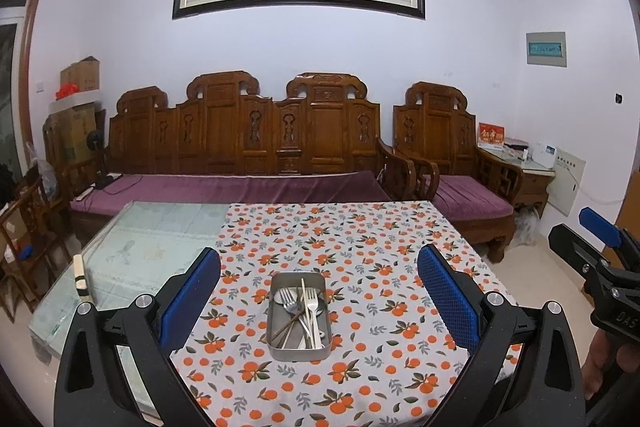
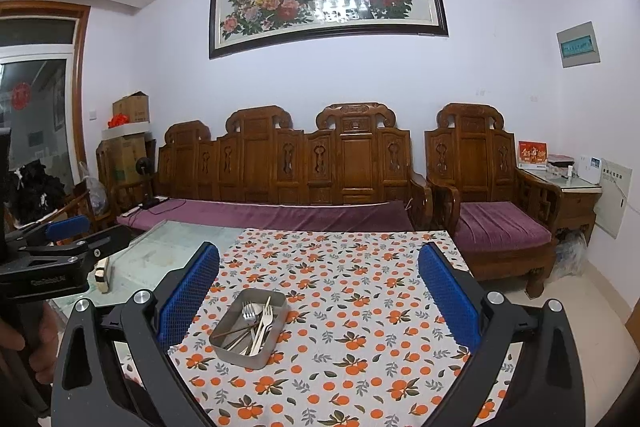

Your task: Organize utensils

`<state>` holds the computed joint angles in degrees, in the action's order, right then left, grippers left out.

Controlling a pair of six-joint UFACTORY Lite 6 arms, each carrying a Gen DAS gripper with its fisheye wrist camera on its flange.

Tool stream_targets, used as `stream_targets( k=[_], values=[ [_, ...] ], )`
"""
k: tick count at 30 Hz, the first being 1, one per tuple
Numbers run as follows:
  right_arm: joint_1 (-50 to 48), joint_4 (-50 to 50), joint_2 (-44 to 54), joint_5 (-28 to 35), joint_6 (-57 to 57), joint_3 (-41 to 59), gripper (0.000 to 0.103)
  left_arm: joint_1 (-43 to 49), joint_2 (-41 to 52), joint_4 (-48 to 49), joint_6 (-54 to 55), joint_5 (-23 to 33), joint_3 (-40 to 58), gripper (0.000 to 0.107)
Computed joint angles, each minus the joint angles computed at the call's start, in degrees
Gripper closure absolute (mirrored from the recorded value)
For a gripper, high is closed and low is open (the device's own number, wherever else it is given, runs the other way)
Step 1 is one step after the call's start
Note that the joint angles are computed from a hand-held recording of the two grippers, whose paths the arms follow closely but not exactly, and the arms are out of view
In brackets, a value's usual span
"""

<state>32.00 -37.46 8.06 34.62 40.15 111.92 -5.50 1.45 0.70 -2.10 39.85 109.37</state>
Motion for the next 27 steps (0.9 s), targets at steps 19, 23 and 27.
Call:
stream_targets(
  k=[19,23,27],
  values=[
    [-0.2,-1.0,0.4,-1.3,1.6,-1.6,0.003,0.4,-0.3,-0.1,0.0,-0.1,-0.9,0.012],
    [-0.1,-1.6,0.3,-1.7,2.3,-2.4,0.003,0.1,-0.3,0.2,-0.4,-0.2,-1.1,0.012],
    [-0.1,-1.7,0.5,-1.7,2.3,-2.3,0.003,0.1,-0.2,0.4,-0.3,-0.2,-1.4,0.012]
  ],
)
